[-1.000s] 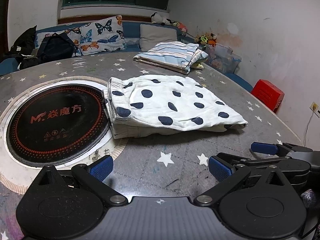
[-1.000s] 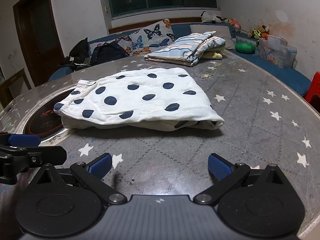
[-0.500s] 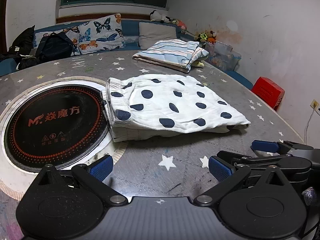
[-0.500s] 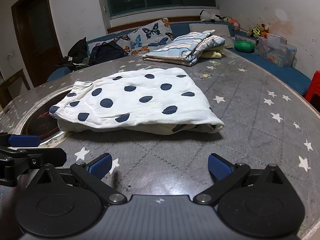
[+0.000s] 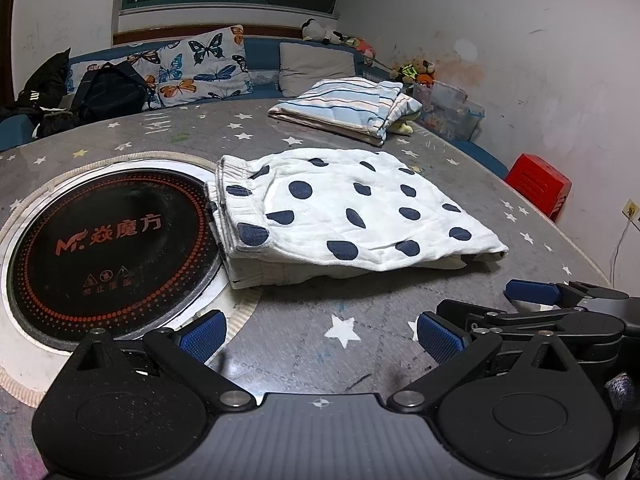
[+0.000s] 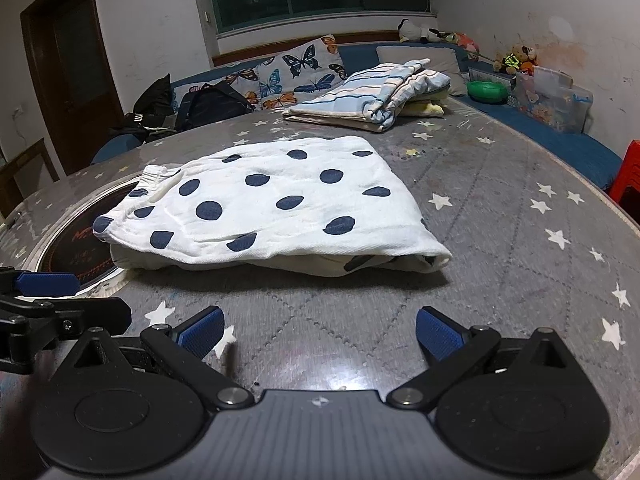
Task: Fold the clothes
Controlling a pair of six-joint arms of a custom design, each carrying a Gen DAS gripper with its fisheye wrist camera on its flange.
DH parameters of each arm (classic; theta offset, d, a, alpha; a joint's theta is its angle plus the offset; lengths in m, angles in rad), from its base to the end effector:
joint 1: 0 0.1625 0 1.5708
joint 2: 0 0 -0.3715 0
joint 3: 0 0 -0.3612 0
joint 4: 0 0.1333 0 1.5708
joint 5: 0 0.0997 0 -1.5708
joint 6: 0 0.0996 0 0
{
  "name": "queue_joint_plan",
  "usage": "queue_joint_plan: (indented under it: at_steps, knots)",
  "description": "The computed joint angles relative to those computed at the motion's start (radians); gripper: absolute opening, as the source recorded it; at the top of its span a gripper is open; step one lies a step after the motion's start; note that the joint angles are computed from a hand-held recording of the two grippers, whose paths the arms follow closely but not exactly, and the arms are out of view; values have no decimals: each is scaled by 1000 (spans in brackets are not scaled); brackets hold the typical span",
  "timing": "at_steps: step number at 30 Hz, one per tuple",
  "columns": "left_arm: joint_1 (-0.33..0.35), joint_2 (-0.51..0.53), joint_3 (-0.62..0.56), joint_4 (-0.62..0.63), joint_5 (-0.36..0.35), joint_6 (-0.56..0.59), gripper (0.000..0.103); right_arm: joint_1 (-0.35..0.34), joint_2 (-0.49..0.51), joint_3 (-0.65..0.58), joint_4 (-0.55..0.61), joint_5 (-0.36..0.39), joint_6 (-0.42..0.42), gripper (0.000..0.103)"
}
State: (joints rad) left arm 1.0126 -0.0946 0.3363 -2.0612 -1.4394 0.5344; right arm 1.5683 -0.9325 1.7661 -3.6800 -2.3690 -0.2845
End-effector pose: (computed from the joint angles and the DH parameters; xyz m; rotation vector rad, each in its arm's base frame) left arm -0.3216 -0.7913 0.0400 1.5326 2.5680 -0.3761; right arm 0.0606 -0.5598 0.2686 -0.3182 -1.9478 1.2681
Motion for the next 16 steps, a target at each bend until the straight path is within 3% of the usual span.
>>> queue_joint_plan:
  at_steps: [16]
  knots:
    - [0,29,-48,4,4,-7,103,-2,3,-10,7,-1,-2,103]
